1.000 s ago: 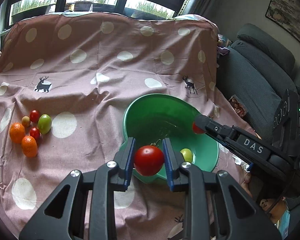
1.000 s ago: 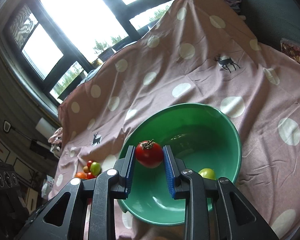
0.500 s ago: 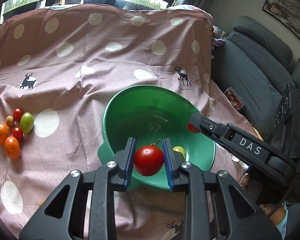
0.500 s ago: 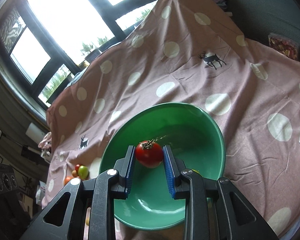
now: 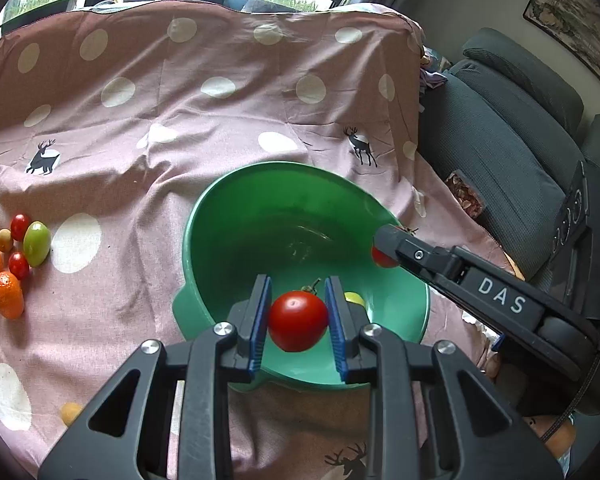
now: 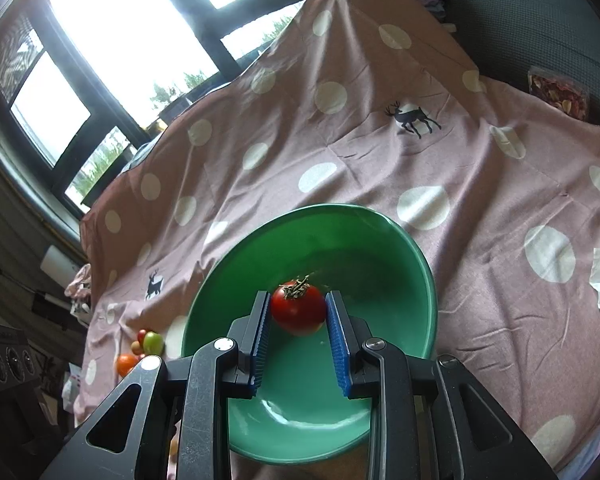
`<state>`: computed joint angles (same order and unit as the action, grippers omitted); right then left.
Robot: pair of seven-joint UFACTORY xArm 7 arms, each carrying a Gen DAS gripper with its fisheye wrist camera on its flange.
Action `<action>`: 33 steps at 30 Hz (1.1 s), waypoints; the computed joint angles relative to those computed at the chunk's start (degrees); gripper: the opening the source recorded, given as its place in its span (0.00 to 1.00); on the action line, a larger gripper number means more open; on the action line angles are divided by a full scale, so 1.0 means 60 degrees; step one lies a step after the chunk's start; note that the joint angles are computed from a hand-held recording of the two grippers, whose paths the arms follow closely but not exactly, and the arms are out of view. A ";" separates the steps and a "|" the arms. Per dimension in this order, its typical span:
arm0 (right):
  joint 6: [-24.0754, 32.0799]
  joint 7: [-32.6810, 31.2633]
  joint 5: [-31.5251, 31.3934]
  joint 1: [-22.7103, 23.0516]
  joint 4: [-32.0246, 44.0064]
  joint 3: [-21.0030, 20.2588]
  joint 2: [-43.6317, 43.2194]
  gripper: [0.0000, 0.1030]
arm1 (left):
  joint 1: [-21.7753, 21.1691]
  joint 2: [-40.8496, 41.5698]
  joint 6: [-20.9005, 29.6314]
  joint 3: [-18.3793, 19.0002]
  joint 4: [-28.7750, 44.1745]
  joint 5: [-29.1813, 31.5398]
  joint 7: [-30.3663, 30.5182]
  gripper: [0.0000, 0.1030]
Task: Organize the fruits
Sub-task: 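Carry the red tomato with the left gripper over the green bowl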
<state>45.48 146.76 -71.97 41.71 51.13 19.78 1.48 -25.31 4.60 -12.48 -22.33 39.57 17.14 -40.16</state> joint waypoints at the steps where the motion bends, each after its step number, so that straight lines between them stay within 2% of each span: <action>1: 0.0021 -0.0033 0.0045 0.0001 -0.0002 0.0001 0.0003 0.29 | 0.0039 0.0044 0.0007 -0.0049 0.0037 0.0060 -0.0030 0.26; 6: 0.0056 -0.0151 0.0266 -0.0004 0.0004 -0.0015 0.0025 0.29 | -0.0209 0.0173 0.0020 0.0092 0.0130 -0.0210 0.0241 0.26; 8: 0.0059 -0.0139 0.0275 -0.0001 -0.0008 -0.0016 0.0020 0.29 | 0.0008 0.0247 -0.0002 -0.0103 0.0166 -0.0120 0.0185 0.26; 15: 0.0085 -0.0272 0.0489 -0.0011 -0.0006 -0.0038 0.0065 0.29 | -0.0008 0.0370 0.0031 -0.0149 0.0238 -0.0286 0.0393 0.26; 18: 0.0128 -0.0358 0.0618 -0.0002 0.0014 -0.0047 0.0089 0.29 | 0.0234 0.0453 0.0060 -0.0385 0.0282 -0.0198 0.0352 0.26; 21: 0.0126 -0.0414 0.0684 0.0000 0.0020 -0.0063 0.0102 0.29 | 0.0087 0.0499 0.0099 -0.0290 0.0322 -0.0377 0.0502 0.26; 26: 0.0187 -0.0563 0.0877 0.0017 0.0063 -0.0077 0.0151 0.29 | 0.0229 0.0608 0.0144 -0.0478 0.0400 -0.0454 0.0631 0.26; 28: 0.0216 -0.0621 0.0953 0.0026 0.0072 -0.0086 0.0160 0.29 | 0.0031 0.0631 0.0153 -0.0316 0.0418 -0.0633 0.0759 0.26; 33: 0.0232 -0.0666 0.1024 0.0046 0.0088 -0.0101 0.0172 0.29 | 0.0162 0.0743 0.0163 -0.0470 0.0470 -0.0739 0.0875 0.26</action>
<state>46.88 142.76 -65.82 41.99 51.66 19.17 2.51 -24.34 9.06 -11.50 -25.15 42.39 12.71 -34.91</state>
